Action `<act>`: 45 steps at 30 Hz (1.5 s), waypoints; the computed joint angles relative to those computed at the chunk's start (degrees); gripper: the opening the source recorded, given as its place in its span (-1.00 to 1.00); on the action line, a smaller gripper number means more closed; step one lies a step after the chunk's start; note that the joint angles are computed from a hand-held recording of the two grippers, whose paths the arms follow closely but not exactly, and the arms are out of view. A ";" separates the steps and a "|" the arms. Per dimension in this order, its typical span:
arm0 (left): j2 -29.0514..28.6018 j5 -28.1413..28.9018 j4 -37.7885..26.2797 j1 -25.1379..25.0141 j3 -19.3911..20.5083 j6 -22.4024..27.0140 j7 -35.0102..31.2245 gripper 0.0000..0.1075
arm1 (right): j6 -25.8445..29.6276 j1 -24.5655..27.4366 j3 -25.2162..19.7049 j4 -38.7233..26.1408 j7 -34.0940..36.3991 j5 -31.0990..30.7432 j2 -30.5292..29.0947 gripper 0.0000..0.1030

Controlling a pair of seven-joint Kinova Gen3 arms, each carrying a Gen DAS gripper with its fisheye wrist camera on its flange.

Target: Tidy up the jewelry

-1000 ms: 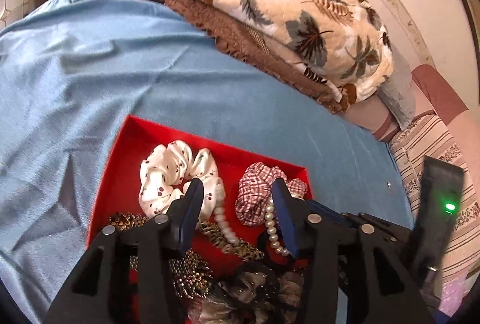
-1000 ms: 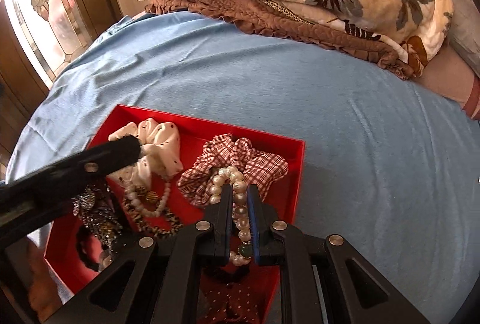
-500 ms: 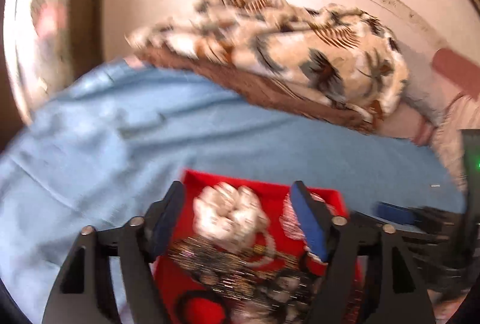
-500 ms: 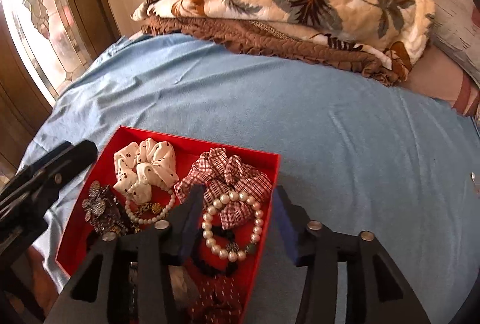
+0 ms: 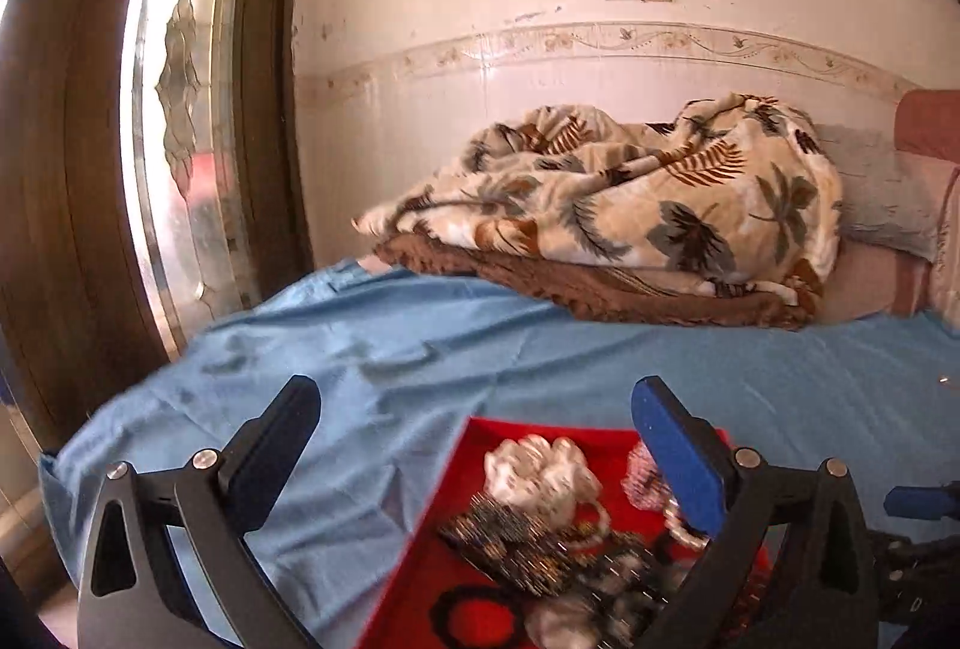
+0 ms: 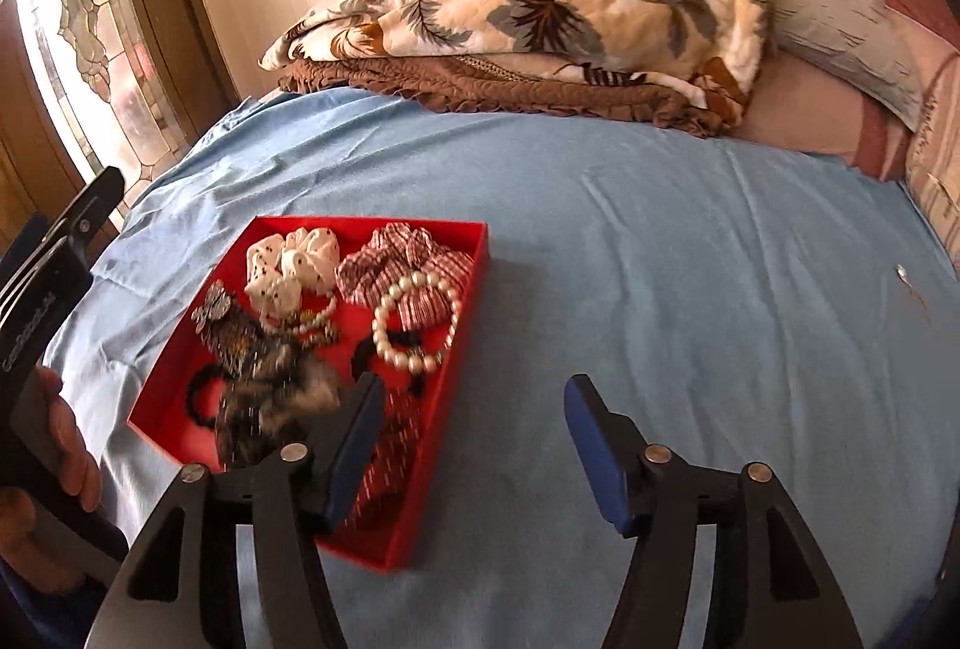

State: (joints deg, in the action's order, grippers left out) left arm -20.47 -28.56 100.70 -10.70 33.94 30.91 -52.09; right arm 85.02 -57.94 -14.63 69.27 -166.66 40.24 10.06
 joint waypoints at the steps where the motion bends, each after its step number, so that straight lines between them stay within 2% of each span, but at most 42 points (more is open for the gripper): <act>1: 0.50 2.01 -0.52 2.17 -1.61 1.56 -1.65 0.92 | 0.51 -0.55 -0.23 0.45 -0.51 0.35 -0.35 0.32; 3: 1.58 5.19 -1.90 7.01 -5.03 5.30 -4.51 0.92 | 2.32 -1.82 -0.90 0.84 -1.18 1.47 -0.60 0.33; 5: 2.03 7.24 -2.39 9.83 -7.17 7.54 -5.70 0.92 | 3.89 -2.92 -1.48 1.21 -1.75 2.63 -0.81 0.35; 10: 1.15 9.22 -1.49 13.15 -9.70 10.22 -6.24 0.92 | 7.63 -5.80 -2.86 1.87 -4.11 5.24 -0.83 0.48; 16: -0.84 11.33 0.29 14.59 -11.12 12.17 -7.18 0.92 | 11.02 -8.88 -3.75 2.49 -5.35 6.90 0.03 0.54; 45: -6.58 15.12 4.14 13.62 -7.83 18.94 -10.64 0.92 | 14.36 -11.86 -6.20 6.44 -13.67 5.30 -0.93 0.64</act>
State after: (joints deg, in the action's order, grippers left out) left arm -27.05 -13.44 104.85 2.92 26.10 49.86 -62.73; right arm 99.38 -69.80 -20.83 75.71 -180.33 45.54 9.13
